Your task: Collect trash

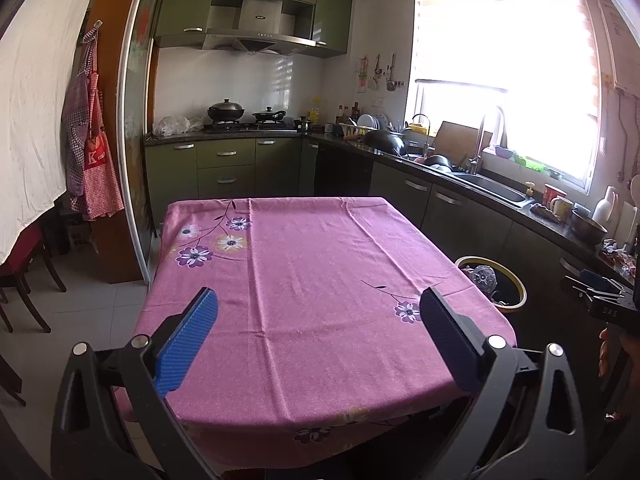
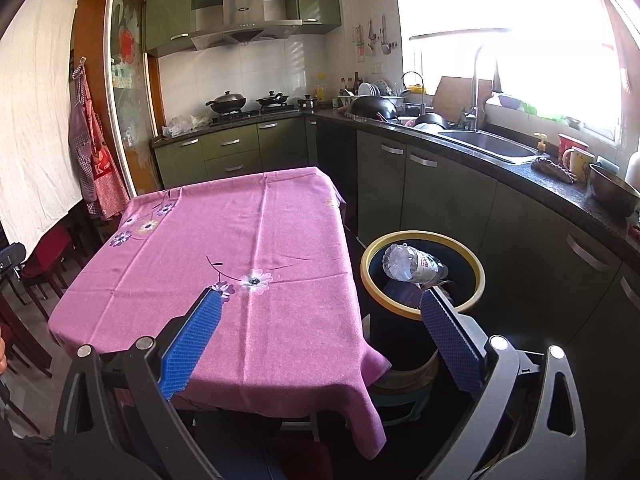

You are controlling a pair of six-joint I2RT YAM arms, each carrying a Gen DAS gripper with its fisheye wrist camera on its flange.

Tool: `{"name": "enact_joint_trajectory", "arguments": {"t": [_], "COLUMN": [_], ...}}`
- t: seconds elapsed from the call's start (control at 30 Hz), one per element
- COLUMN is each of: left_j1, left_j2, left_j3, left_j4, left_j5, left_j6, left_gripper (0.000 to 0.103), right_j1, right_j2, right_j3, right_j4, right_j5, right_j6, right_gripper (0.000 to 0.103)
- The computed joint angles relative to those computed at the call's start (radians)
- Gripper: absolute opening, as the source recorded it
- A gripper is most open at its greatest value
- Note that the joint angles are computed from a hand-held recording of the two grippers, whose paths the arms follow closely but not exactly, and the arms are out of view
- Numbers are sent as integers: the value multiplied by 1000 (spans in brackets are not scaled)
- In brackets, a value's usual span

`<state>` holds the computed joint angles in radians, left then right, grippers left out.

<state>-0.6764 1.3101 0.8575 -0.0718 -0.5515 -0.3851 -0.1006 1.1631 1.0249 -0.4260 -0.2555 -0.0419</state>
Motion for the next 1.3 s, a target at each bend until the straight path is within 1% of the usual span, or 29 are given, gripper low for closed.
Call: {"name": "enact_joint_trajectory", "arguments": {"t": [0.57,1.3], "left_j1": [-5,-3], "left_j2": [1,0], "left_j3": [7,17], "left_j4": [-10,-27], "left_j5": [-7,13], "left_j6": [6,18], "left_gripper": [96,96], "right_j1": [4,19], "right_j2": [-4,-2], "right_j3": [-4,-2], "right_j4": [1,4], "right_j5": [0,6], "right_j6": [2,12], "right_gripper": [98,98]}}
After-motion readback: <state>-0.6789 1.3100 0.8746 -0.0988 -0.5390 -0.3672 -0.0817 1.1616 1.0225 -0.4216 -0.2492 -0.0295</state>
